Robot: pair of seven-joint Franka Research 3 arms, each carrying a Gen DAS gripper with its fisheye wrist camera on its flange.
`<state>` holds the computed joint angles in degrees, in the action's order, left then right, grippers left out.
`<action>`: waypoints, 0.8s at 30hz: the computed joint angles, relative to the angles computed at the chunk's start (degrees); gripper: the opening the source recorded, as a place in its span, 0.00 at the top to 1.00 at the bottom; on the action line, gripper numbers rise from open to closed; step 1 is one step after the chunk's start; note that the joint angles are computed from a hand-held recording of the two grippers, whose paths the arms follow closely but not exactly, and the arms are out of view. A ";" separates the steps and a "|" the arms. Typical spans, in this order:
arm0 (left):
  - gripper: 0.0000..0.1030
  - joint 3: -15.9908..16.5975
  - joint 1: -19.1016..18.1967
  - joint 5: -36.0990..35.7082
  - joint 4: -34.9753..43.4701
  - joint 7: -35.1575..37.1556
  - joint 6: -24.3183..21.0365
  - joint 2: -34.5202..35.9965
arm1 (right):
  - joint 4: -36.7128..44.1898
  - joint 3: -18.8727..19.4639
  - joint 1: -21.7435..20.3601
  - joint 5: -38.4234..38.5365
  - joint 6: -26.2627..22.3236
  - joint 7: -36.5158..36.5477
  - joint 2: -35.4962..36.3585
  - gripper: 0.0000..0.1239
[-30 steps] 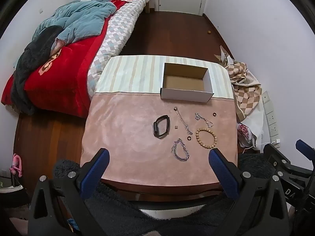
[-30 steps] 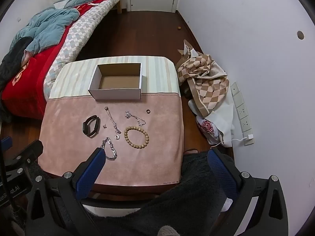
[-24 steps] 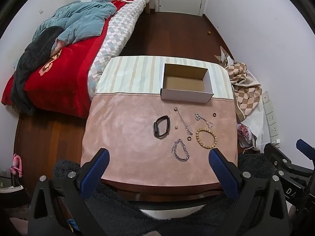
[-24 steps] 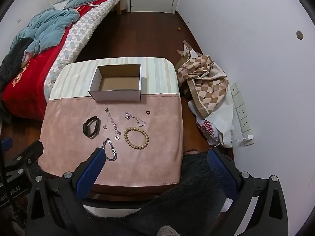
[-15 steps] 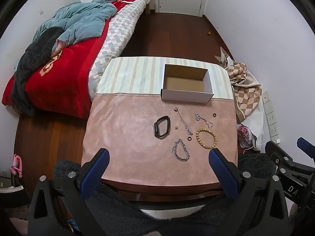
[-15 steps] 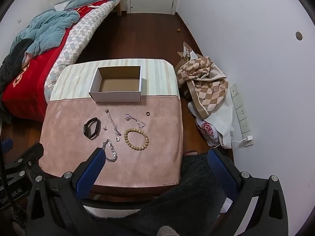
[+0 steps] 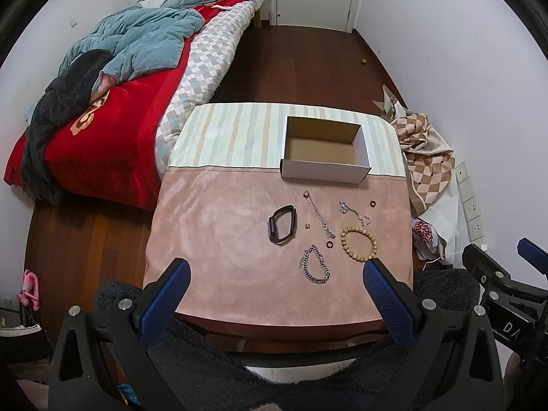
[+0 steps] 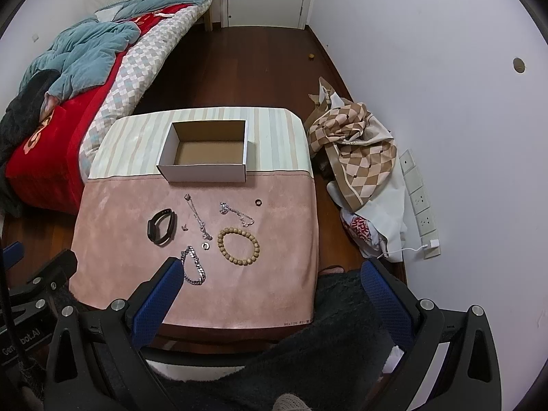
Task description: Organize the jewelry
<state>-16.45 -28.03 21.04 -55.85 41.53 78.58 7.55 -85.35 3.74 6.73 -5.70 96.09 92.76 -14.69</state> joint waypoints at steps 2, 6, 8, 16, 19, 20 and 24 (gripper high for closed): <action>0.00 0.01 -0.01 -0.02 0.08 0.00 -0.04 0.01 | 0.06 0.04 0.04 -0.05 -0.07 -0.03 0.01 0.17; 0.00 0.04 -0.15 0.39 0.69 -0.08 -0.22 0.31 | 0.69 -0.01 0.07 0.02 -0.19 -0.20 0.37 0.17; 0.00 0.05 -0.44 0.91 1.64 -0.15 -0.56 0.85 | 0.81 -0.03 0.10 -0.01 -0.18 -0.21 0.40 0.17; 0.00 0.23 -0.45 0.86 1.15 -0.20 0.11 0.56 | 1.11 -0.05 0.12 -0.15 -0.19 -0.11 0.49 0.17; 0.00 0.19 -0.54 0.96 1.01 -0.44 0.17 0.45 | 1.09 -0.11 0.12 -0.17 -0.12 -0.32 0.46 0.17; 0.00 0.20 -0.49 0.88 0.93 -0.40 0.17 0.39 | 0.98 -0.07 0.13 -0.15 -0.13 -0.26 0.39 0.17; 0.00 0.19 -0.57 0.99 1.28 -0.41 -0.01 0.59 | 1.26 -0.15 0.10 -0.16 -0.31 -0.59 0.53 0.17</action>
